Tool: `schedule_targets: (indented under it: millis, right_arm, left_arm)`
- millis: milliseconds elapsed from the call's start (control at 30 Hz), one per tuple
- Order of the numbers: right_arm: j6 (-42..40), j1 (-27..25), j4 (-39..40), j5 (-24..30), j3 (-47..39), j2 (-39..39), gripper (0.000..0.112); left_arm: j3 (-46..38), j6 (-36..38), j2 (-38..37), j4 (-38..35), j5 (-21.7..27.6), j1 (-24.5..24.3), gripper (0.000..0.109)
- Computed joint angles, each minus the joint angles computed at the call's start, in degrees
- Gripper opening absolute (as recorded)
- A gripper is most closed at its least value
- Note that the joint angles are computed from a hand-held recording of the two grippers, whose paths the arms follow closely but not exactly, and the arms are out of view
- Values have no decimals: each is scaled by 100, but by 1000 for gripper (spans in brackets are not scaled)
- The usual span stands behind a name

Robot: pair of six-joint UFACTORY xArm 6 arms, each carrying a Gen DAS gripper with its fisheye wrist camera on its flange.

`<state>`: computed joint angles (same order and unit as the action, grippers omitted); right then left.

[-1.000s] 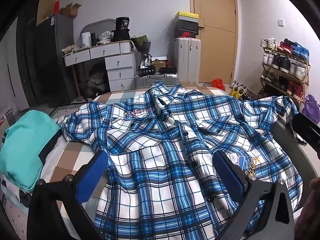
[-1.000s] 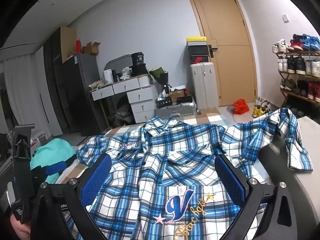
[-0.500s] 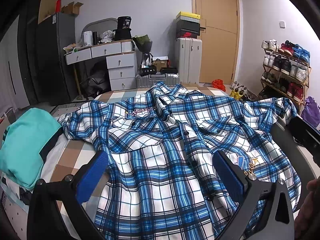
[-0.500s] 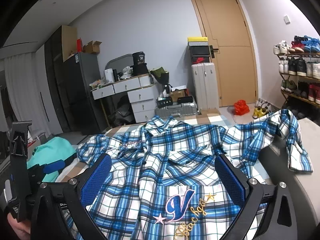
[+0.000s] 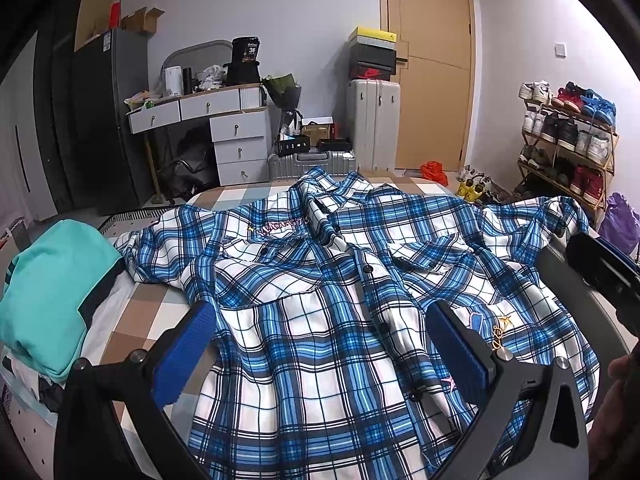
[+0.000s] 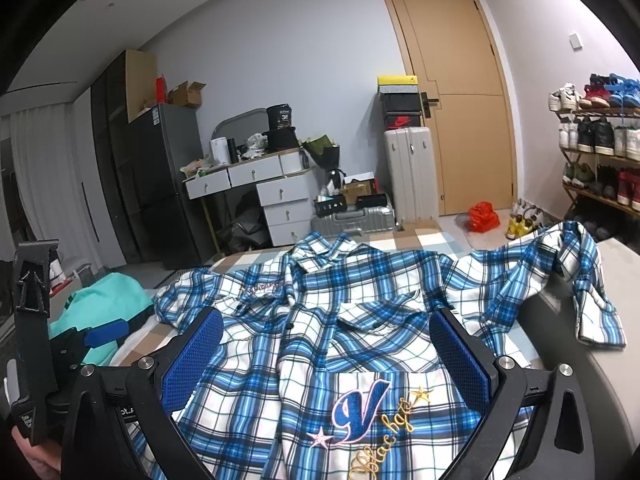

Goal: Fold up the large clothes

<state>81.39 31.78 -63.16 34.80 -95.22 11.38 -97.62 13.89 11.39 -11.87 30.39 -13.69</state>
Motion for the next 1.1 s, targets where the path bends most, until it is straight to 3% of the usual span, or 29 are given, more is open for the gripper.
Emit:
schedule_targets:
  millis: [367, 533, 1100]
  right_arm:
    - [80, -14, -55, -10, 69, -54, 103]
    - [78, -15, -51, -13, 69, -55, 103]
    - [93, -31, -25, -28, 100, -87, 103]
  left_arm:
    - [16, 2, -6, 47, -23, -20, 102]
    - [189, -117, -93, 369, -307, -58, 102]
    - [133, -126, -57, 227, -211, -23, 102]
